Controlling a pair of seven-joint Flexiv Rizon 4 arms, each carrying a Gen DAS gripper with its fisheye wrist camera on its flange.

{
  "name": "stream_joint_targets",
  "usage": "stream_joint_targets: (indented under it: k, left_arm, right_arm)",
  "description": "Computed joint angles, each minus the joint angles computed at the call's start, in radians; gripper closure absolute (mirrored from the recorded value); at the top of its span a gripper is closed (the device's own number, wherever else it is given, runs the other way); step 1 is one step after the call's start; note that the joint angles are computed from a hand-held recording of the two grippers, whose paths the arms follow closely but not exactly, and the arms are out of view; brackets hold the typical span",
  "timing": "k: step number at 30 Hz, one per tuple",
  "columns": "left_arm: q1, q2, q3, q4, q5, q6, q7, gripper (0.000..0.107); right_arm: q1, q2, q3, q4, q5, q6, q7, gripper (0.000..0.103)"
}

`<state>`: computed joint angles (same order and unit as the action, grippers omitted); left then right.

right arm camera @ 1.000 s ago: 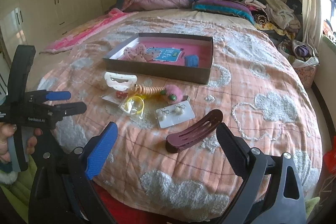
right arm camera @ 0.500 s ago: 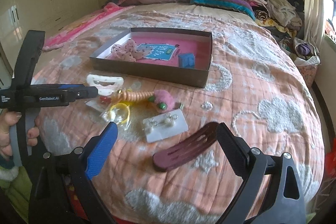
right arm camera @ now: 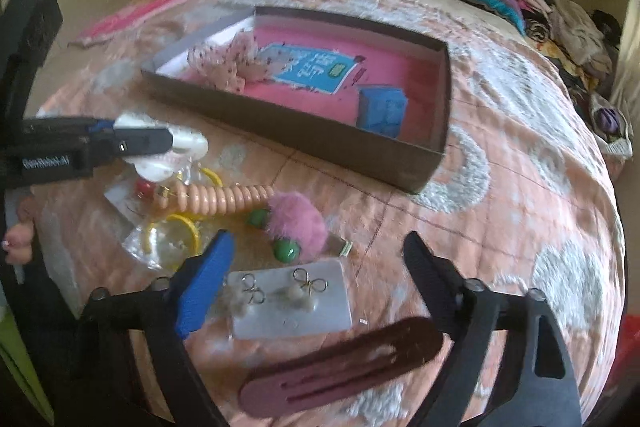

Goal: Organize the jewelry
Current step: 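Grasp the white claw clip with the left tool while the right tool grasps the pink pom-pom, then carry the claw clip and pink pom-pom over the grey box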

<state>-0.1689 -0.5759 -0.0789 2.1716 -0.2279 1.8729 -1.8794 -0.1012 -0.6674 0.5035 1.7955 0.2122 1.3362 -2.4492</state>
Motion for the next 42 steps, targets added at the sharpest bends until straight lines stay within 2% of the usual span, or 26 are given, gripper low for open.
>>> stream_joint_targets:
  k: [1,3,6,8,11,18,23,31,37,42]
  left_arm:
    - [0.015,-0.004,-0.014,-0.003,0.010,0.002,0.003,0.085]
    - [-0.016,-0.005,0.017,-0.014,0.002,-0.008,0.015,0.086]
    - [-0.035,-0.002,0.034,-0.016,-0.008,-0.011,0.023,0.086]
    - [-0.027,0.002,0.027,-0.014,-0.008,-0.011,0.024,0.086]
    - [-0.018,0.010,0.021,-0.008,-0.009,-0.011,0.022,0.087]
    - [-0.031,0.052,0.033,0.000,-0.008,-0.014,0.034,0.087]
    - [-0.043,0.070,0.034,-0.017,-0.011,-0.021,0.046,0.087]
    - [-0.045,0.082,0.015,-0.072,-0.001,-0.052,0.080,0.087]
    - [-0.029,0.077,-0.003,-0.126,0.004,-0.083,0.107,0.087]
    - [0.001,0.076,-0.021,-0.155,0.003,-0.088,0.116,0.087]
  right_arm:
    - [0.005,-0.003,-0.004,-0.002,-0.005,-0.001,-0.002,0.031]
    - [0.006,-0.014,0.000,-0.012,-0.012,-0.005,-0.016,0.038]
    - [0.010,-0.025,0.006,-0.017,-0.022,0.002,-0.039,0.055]
    - [0.005,-0.031,0.018,-0.025,-0.024,-0.008,-0.051,0.071]
    - [-0.012,-0.037,0.045,-0.029,-0.012,-0.004,-0.083,0.078]
    - [-0.136,-0.024,0.149,-0.088,0.135,-0.095,-0.140,0.079]
    - [-0.206,0.020,0.165,-0.131,0.273,-0.187,-0.153,0.079]
    - [-0.259,0.110,0.123,-0.157,0.460,-0.225,-0.225,0.079]
    - [-0.238,0.153,0.063,-0.182,0.552,-0.242,-0.271,0.079]
    - [-0.183,0.172,0.002,-0.214,0.591,-0.267,-0.278,0.079]
